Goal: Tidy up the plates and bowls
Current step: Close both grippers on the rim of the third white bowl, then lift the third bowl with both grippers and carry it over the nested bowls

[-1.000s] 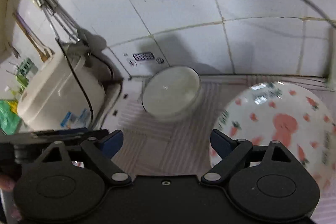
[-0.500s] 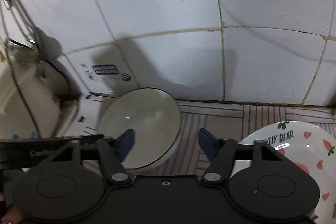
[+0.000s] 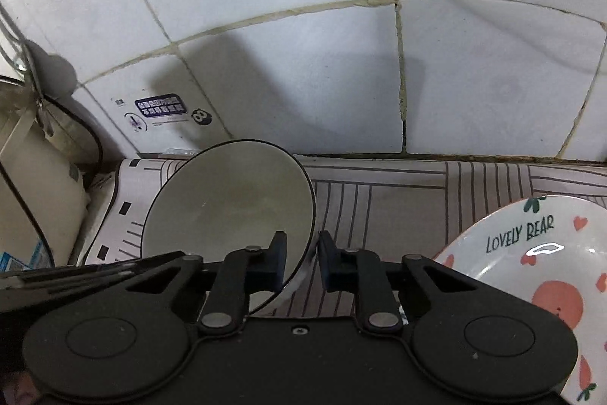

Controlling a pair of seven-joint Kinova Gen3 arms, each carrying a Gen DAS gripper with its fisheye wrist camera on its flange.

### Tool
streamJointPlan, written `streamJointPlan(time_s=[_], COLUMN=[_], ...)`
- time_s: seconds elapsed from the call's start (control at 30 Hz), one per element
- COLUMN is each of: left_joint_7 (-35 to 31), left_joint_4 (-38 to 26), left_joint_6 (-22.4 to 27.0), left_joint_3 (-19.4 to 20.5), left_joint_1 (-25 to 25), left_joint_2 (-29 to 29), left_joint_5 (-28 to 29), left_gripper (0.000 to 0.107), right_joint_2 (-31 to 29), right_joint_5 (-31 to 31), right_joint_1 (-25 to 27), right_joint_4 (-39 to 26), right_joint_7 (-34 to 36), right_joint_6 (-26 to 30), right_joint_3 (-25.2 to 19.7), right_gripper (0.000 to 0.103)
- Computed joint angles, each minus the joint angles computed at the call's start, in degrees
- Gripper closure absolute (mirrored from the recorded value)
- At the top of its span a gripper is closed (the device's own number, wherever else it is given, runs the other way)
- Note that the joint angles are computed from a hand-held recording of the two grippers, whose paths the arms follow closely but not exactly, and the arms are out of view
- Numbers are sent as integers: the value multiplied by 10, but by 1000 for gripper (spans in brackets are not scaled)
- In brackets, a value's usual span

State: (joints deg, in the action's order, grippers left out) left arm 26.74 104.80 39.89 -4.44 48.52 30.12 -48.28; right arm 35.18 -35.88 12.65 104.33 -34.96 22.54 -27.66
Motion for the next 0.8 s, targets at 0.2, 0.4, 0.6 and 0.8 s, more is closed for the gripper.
streamJointPlan(time_s=[0.2,0.4,0.6,0.8], left_joint_7=[-4,-30,-13,-34], left_joint_4=[-5,-29,-40,-95], left_joint_6=[56,141,191,266], left_joint_3=[23,64,92,116], left_joint_1=[18,35,59,89], left_joint_2=[-25,-42,-57,-47], left_joint_5=[14,21,14,19], left_gripper=[92,92,92,92], right_joint_2=[-29,-59,-98,-132], right_joint_5=[-5,-56,-106,-147], right_joint_1=[34,60,90,121], right_joint_4=[19,23,44,62], right_joint_7=[42,97,156,205], right_joint_6=[29,110,172,242], right_joint_3=[-20,2,27,68], right_gripper=[82,82,82,82])
